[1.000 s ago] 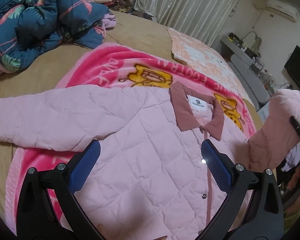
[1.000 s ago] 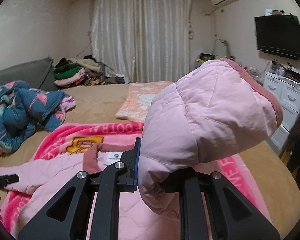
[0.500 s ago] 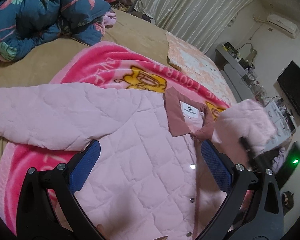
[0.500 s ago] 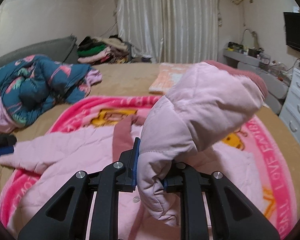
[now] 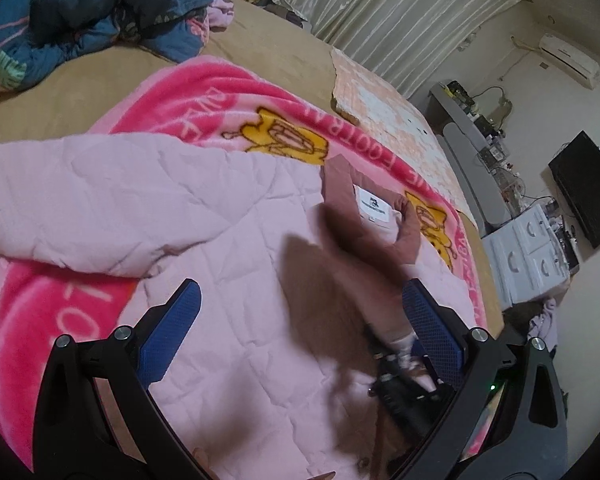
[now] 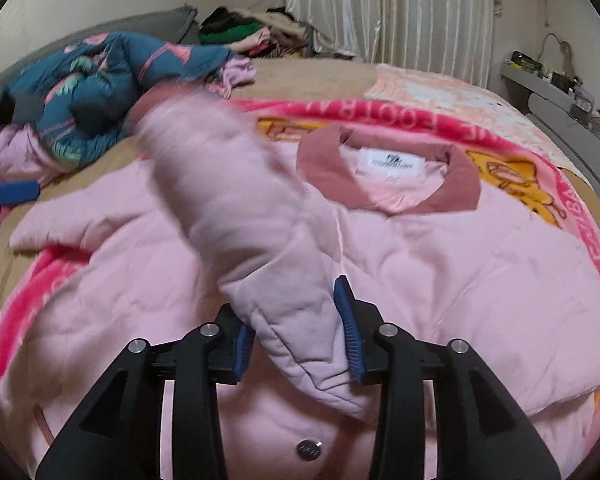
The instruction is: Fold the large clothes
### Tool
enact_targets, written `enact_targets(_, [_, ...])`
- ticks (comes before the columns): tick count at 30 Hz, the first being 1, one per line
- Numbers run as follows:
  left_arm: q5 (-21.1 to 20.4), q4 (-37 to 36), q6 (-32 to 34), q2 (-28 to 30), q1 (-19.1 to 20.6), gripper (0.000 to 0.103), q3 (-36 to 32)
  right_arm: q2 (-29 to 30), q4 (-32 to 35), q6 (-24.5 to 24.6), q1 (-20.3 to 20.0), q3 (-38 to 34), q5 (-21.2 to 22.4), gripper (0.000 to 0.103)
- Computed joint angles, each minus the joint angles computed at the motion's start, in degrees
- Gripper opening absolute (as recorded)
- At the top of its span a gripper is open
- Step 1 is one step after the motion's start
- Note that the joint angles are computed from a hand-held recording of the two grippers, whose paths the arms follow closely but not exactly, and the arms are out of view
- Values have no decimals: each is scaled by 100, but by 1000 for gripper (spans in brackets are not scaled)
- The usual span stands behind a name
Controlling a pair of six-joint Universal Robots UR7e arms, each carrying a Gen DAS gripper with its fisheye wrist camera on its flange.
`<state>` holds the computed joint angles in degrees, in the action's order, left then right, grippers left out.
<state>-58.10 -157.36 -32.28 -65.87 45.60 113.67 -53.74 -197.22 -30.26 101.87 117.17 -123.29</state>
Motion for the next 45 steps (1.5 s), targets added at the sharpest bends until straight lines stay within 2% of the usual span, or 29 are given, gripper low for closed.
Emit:
enact_targets(2, [-186, -30, -73, 2, 34, 94, 18, -1, 115, -1, 21, 72, -15, 49])
enact_targets(4, [-255, 2, -140, 28, 45, 94, 24, -127, 353, 185, -4, 163, 205, 69])
enact_targets(7, [-361, 124, -241, 107, 78, 94, 18, -280, 526, 334, 26, 312, 252, 78])
enact_targets(9, [-674, 135, -313, 184, 171, 94, 21, -485, 602, 452, 11, 473, 385, 85])
enact_targets(11, [-995, 116, -466, 296, 285, 94, 32, -814, 673, 670, -42, 702, 600, 89])
enact_targets(13, [-1154, 84, -536, 403, 356, 94, 33, -1052, 607, 743, -70, 880, 545, 90])
enact_targets(18, [-1591, -197, -872, 749, 582, 94, 60, -1480, 156, 729, -68, 1277, -136, 90])
enact_targets(20, [-1626, -297, -965, 884, 611, 94, 58, -1659, -145, 656, -101, 1480, -325, 90])
enact_targets(23, [-1450, -252, -1083, 1020, 573, 94, 13, -1908, -459, 531, -194, 1739, -511, 90])
enact_targets(26, [-1000, -196, -1066, 1141, 419, 94, -64, -2141, -731, 437, -319, 1981, -594, 90])
enact_targets(27, [-925, -169, -1009, 1175, 391, 89, -99, -2217, -812, 410, -358, 2054, -611, 90])
enact_targets(28, [-816, -72, -918, 1219, 340, 76, -151, -2316, -905, 409, -411, 2145, -649, 90])
enact_targets(30, [-509, 131, -708, 1281, 216, 65, -216, -2424, -1011, 464, -471, 2251, -692, 90])
enact_targets(31, [-423, 61, -488, 1301, 156, 52, -198, -2536, -1039, 549, -535, 2342, -673, 90])
enact_targets(34, [-206, -49, 9, 1315, -9, 28, -162, -2714, -1032, 742, -637, 2481, -667, 90])
enact_targets(36, [18, -109, 269, 1327, -134, 19, -176, -2754, -1046, 773, -654, 2517, -709, 90])
enact_targets(39, [13, -282, 612, 1258, -252, 15, -251, -2795, -1037, 769, -653, 2515, -703, 90])
enact_targets(45, [628, -744, 1617, 1132, -616, 15, -544, -2731, -1159, 388, -507, 2144, -617, 90])
